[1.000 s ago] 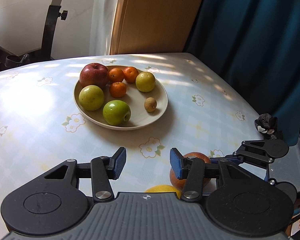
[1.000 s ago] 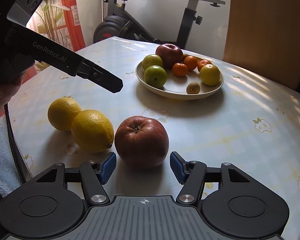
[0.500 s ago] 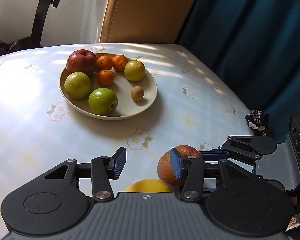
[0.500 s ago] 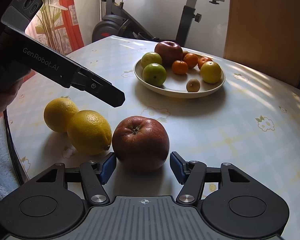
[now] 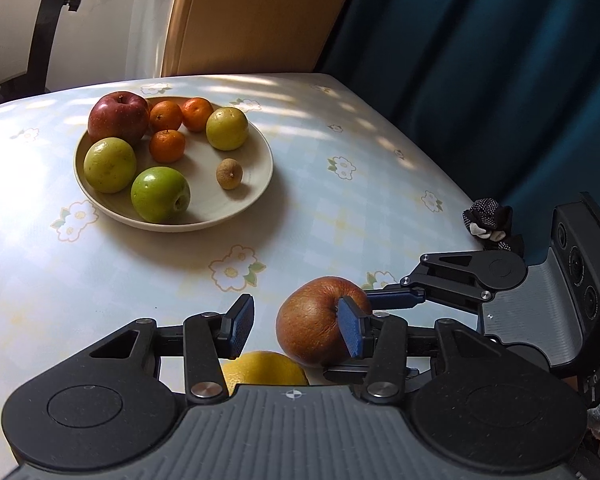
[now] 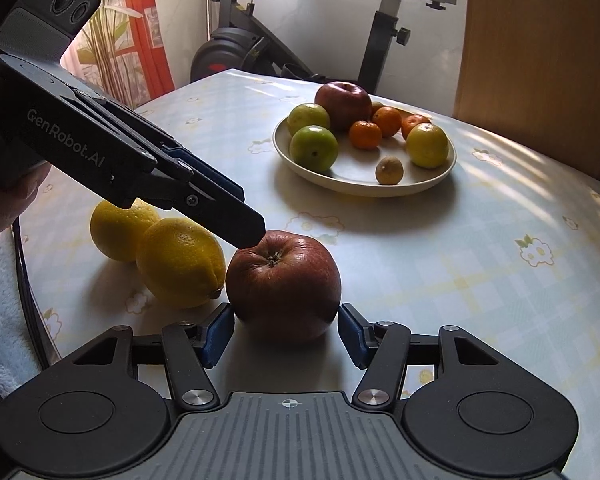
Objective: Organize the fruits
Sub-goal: 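Close both grippers on the large red apple from either side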
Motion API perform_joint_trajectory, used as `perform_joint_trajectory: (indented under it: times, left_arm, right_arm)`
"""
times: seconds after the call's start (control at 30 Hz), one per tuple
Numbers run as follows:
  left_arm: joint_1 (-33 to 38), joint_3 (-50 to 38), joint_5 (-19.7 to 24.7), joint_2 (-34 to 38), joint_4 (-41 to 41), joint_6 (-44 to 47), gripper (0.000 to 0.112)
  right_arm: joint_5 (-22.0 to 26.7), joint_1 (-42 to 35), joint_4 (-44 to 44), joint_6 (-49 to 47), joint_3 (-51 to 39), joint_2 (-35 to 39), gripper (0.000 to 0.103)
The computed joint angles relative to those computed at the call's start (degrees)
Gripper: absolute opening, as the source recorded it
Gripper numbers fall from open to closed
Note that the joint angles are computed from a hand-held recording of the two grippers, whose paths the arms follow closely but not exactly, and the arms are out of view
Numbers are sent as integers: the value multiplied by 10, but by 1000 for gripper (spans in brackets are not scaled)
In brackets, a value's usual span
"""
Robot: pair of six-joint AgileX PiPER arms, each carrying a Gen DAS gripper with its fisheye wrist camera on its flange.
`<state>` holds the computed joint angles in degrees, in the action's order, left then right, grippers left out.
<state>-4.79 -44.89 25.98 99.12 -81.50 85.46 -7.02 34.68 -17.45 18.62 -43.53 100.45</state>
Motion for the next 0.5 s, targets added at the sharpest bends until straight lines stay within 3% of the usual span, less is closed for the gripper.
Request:
perform_joint_trajectory:
  times: [0.5]
  left_arm:
    - [10, -32, 45, 45, 17, -32, 35]
  right_arm:
    - [-10, -6, -7, 11, 8, -1, 54]
